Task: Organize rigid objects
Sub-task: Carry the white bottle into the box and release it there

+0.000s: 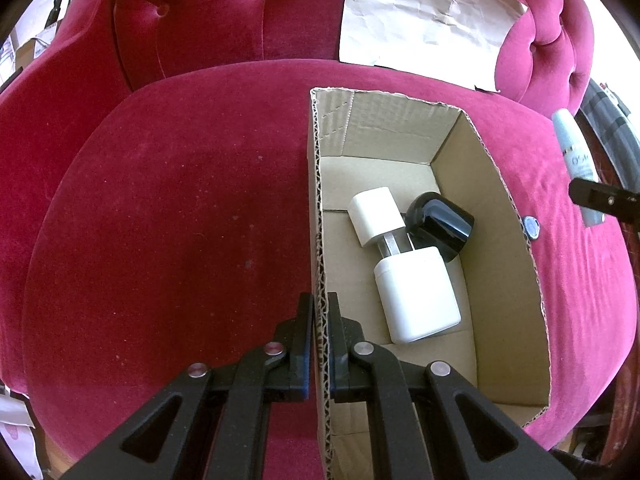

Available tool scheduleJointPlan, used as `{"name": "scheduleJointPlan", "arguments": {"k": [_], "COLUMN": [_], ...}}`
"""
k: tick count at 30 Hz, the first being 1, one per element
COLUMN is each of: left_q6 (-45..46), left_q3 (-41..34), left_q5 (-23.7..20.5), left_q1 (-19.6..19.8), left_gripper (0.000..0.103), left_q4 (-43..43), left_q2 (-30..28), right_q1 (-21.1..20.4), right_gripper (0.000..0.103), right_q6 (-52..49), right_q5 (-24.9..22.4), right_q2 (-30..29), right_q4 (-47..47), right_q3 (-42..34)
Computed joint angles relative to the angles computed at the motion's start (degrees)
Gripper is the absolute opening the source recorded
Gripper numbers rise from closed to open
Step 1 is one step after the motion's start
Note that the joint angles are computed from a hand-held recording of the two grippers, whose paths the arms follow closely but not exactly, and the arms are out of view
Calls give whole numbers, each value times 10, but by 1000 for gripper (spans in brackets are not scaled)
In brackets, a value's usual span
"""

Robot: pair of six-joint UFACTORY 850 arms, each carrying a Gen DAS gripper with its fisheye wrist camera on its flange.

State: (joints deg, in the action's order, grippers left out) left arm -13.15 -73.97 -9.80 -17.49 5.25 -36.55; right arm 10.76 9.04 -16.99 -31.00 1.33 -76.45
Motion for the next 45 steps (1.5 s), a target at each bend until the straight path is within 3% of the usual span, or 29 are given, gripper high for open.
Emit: {"name": "scheduleJointPlan", "arguments": {"k": [13, 45], "left_q6": [3, 37], "left_q3": [0, -2], "left_q5": [1, -3], "left_q1": [1, 5], "left_gripper": [5, 6], "left_q4": [-3, -32], "left_q2": [0, 1], "right_q1": [30, 66], "right_gripper": [25, 25], "right_q6": [-163, -290], "right_q5": [8, 4], "right_q2": [-10, -80], "right_q4": [145, 273], "right_q3": [-19, -79]}}
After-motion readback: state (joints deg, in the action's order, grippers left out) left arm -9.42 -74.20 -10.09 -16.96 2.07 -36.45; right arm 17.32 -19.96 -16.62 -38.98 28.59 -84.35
